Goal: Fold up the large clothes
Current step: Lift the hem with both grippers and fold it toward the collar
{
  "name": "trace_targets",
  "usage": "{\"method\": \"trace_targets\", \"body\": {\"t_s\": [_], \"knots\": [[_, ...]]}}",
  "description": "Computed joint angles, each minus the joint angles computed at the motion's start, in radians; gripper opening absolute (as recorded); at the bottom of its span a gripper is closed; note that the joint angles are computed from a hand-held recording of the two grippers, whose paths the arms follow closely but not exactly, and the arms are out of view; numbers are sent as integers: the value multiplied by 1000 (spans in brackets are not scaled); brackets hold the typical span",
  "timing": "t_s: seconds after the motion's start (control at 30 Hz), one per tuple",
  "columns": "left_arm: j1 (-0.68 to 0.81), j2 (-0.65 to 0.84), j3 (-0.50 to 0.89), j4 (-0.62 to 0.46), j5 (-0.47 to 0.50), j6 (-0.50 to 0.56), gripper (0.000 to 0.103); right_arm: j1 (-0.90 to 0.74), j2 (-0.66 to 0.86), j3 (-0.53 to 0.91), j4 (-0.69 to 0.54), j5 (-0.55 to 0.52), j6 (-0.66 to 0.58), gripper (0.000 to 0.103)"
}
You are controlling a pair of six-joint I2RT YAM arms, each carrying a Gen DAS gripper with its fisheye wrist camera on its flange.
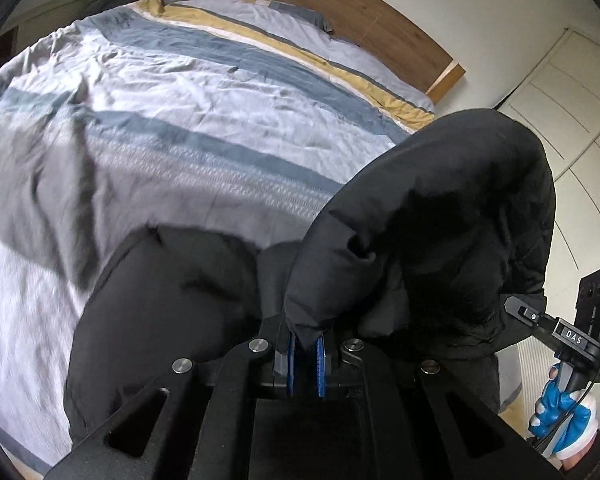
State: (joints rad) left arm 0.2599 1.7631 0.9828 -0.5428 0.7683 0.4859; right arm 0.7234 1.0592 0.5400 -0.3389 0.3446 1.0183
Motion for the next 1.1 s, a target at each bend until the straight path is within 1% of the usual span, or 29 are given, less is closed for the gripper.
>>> {"method": "trace_targets", "body": {"t_s": [0.07, 0.17, 0.23, 0.27, 0.33, 0.43, 0.6, 0.7, 0.8, 1.1], "knots": [[29, -14, -53, 25, 14, 40, 7, 44, -26, -60, 40, 28, 42, 18], [60, -24, -125, 74, 29, 95, 8, 157, -47, -148, 104, 107, 125, 18], [88, -17, -154, 79, 47, 133, 9, 232, -46, -194, 136, 162, 177, 20], [98, -19, -166, 82, 51, 143, 11, 268, -39, -213, 148, 185, 207, 20], [118, -28, -188, 86, 57, 166, 12, 325, -15, -225, 142, 224, 255, 22], [134, -50, -215, 90, 54, 201, 12, 369, -8, -232, 125, 256, 290, 22], [168, -60, -251, 111, 61, 238, 14, 386, 34, -218, 115, 288, 296, 22], [189, -56, -275, 132, 63, 250, 14, 412, 63, -228, 130, 318, 325, 22], [180, -49, -276, 155, 52, 225, 14, 420, 118, -216, 147, 339, 339, 22], [81, 6, -234, 293, 6, 55, 14, 235, 176, -185, 226, 296, 143, 22]]}}
